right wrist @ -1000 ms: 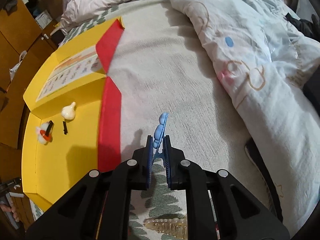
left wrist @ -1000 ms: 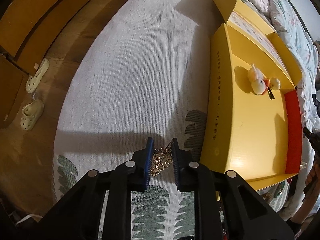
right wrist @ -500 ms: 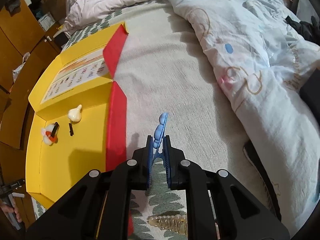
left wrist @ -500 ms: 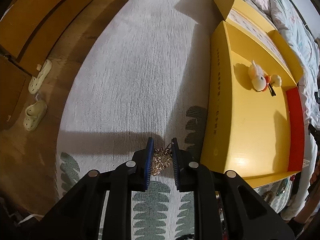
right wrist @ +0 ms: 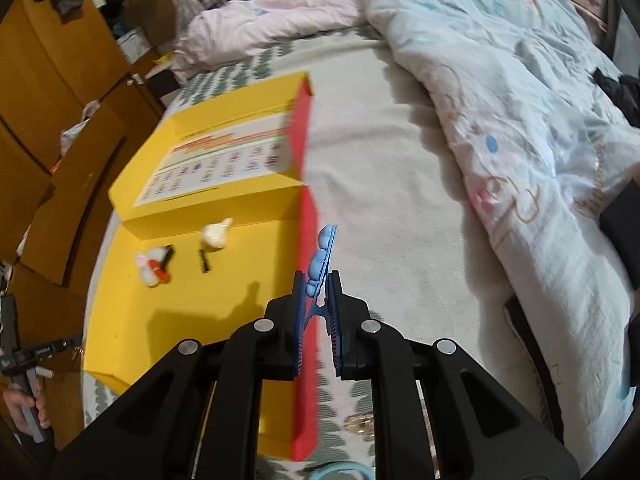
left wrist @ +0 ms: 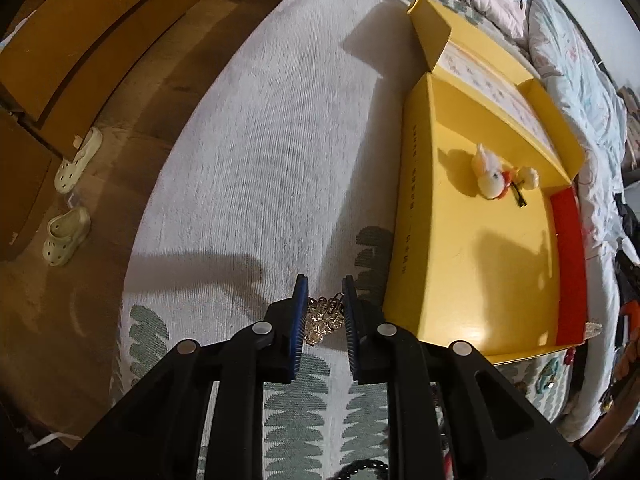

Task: Organize jewelry
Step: 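Carry the gold brooch and blue clip into the yellow box with both tools, then open both tools to drop the brooch and clip in the box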

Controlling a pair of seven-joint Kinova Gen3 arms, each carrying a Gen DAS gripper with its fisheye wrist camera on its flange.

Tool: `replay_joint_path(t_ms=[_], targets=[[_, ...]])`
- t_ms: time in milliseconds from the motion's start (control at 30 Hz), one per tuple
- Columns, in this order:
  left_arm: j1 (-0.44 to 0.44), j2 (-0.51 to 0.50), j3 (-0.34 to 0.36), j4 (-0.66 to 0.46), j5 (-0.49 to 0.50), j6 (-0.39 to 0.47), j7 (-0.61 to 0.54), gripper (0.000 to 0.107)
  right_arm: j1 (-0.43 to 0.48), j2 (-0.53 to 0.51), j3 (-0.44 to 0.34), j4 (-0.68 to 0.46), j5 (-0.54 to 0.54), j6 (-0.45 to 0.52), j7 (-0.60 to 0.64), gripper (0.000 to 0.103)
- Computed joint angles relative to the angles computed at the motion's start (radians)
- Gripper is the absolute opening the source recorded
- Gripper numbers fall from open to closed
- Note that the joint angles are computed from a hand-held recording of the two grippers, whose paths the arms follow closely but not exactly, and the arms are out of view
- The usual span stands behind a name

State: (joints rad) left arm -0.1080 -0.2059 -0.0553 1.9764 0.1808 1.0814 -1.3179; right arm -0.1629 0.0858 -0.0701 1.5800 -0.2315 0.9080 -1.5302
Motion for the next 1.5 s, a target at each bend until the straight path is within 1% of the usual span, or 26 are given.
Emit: replay_joint_path(t_ms=[167, 233, 333, 433, 500, 567, 733, 767, 867, 1033, 1200, 1300, 1333, 1400, 1467, 1500], targets=[[0.007, -0.035, -0.004, -0.043, 0.024, 0.014, -0.007, 0.018, -0.033, -0.013, -0.032, -0.01, -0.055, 0.02, 0.049, 0.012], [0.018, -0.044, 0.0, -0.06, 0.039, 0.014, -0.01, 0.018, -0.048, -0.003, -0.045, -0.015, -0.091, 0.028, 0.077, 0.012], [0.042, -0.034, 0.017, -0.085, 0.063, 0.01, -0.01, 0.018, -0.09, 0.036, -0.064, -0.028, -0.085, 0.037, 0.067, 0.012], [0.071, 0.0, 0.039, -0.11, 0.089, 0.0, -0.007, 0.018, -0.133, 0.088, -0.075, -0.041, -0.048, 0.039, 0.028, 0.012], [0.092, 0.037, 0.059, -0.135, 0.1, -0.011, -0.001, 0.018, -0.146, 0.119, -0.081, -0.049, -0.046, 0.042, 0.02, 0.012], [0.11, 0.075, 0.074, -0.159, 0.109, -0.023, 0.003, 0.018, -0.174, 0.158, -0.084, -0.061, -0.018, 0.042, -0.008, 0.012], [0.131, 0.184, 0.083, -0.185, 0.161, -0.061, -0.021, 0.018, -0.186, 0.223, -0.088, -0.076, -0.01, 0.036, -0.026, 0.012], [0.13, 0.192, 0.084, -0.182, 0.169, -0.063, -0.023, 0.018, -0.183, 0.23, -0.091, -0.08, -0.016, 0.037, -0.022, 0.012], [0.137, 0.249, 0.095, -0.189, 0.162, -0.071, -0.012, 0.018, -0.186, 0.258, -0.092, -0.107, -0.013, 0.046, -0.024, 0.012], [0.141, 0.303, 0.105, -0.208, 0.148, -0.075, 0.004, 0.018, -0.189, 0.298, -0.088, -0.14, -0.002, 0.059, -0.032, 0.012], [0.143, 0.333, 0.111, -0.221, 0.135, -0.083, 0.011, 0.018, -0.192, 0.318, -0.089, -0.144, 0.012, 0.046, -0.036, 0.012], [0.131, 0.341, 0.11, -0.213, 0.164, -0.085, -0.007, 0.019, -0.188, 0.314, -0.089, -0.132, 0.007, 0.024, -0.035, 0.017], [0.128, 0.341, 0.109, -0.211, 0.168, -0.087, -0.011, 0.02, -0.191, 0.31, -0.087, -0.131, 0.013, 0.017, -0.042, 0.02], [0.123, 0.341, 0.105, -0.207, 0.17, -0.094, -0.008, 0.032, -0.202, 0.298, -0.082, -0.124, 0.035, 0.006, -0.051, 0.021], [0.119, 0.316, 0.103, -0.192, 0.173, -0.114, -0.01, 0.057, -0.209, 0.286, -0.078, -0.12, 0.054, 0.004, -0.062, 0.021], [0.121, 0.306, 0.102, -0.188, 0.166, -0.123, -0.002, 0.061, -0.212, 0.284, -0.077, -0.121, 0.06, 0.004, -0.067, 0.021]])
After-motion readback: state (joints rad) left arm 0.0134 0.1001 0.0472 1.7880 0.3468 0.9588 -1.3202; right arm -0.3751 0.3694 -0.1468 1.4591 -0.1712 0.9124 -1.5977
